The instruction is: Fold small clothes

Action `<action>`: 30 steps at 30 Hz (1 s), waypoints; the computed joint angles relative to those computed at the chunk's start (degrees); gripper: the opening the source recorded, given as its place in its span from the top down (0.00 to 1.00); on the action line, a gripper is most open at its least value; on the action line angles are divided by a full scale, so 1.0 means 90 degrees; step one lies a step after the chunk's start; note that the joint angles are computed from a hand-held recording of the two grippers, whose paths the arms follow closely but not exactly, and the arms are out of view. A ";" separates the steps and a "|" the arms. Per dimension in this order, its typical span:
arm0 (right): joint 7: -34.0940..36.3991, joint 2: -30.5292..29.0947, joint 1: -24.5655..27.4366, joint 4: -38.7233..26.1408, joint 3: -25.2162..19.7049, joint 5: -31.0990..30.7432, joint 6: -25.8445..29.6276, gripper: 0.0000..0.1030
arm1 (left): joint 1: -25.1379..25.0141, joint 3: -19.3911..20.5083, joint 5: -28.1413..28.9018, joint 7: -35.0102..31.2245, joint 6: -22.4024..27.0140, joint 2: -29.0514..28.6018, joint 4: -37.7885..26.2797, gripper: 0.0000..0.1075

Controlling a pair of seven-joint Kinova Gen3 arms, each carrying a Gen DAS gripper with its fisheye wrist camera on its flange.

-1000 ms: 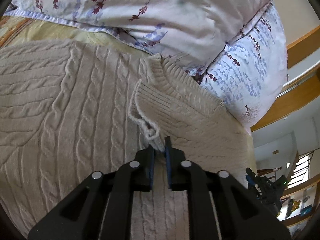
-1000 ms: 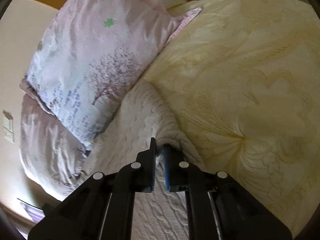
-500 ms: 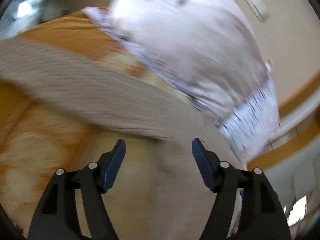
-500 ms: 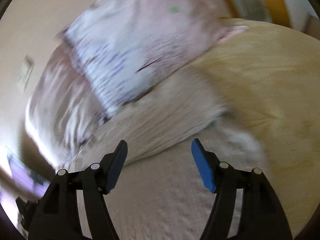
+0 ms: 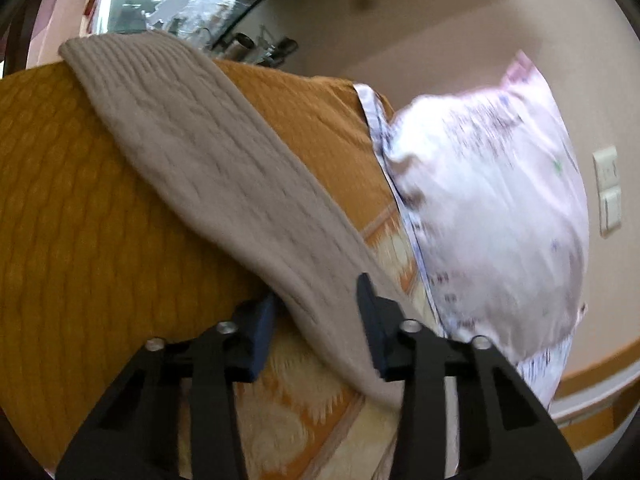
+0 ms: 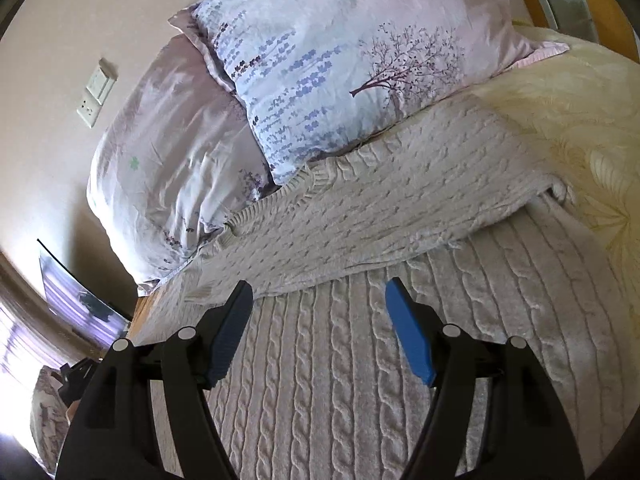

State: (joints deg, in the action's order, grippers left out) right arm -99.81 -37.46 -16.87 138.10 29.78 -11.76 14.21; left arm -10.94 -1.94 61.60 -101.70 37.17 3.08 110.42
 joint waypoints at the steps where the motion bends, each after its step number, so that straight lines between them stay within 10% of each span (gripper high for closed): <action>1: 0.0008 -0.0003 -0.0017 -0.0005 -0.0003 0.0009 0.0014 0.32 | -0.0126 0.0090 -0.0034 0.0083 -0.0001 0.0070 -0.0040 0.82; 14: 0.0067 -0.0412 0.0387 -0.0116 -0.0263 0.0124 0.0351 0.32 | 0.1452 0.0621 -0.0658 0.0078 -0.0338 -0.0015 -0.1580 0.94; 21: -0.0015 -0.0575 0.0938 -0.0212 -0.0423 0.0237 0.0719 0.32 | 0.2932 0.1662 -0.1355 0.0115 0.0151 0.1401 -0.3271 0.93; 25: 0.0002 -0.0476 0.1070 -0.0451 -0.0428 0.0279 0.1213 0.32 | 0.3854 0.1544 -0.2283 0.0494 0.1125 0.2281 -0.4202 0.73; 30: 0.0411 -0.0204 0.0962 -0.1033 -0.0825 0.0475 0.1690 0.32 | 0.2954 0.2084 -0.1878 -0.0205 0.0988 0.1733 -0.3298 0.50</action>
State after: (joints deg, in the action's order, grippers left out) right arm -96.11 -39.30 -8.20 128.80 22.35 -7.49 29.42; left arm 15.64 16.82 44.70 -103.54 46.06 18.68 80.74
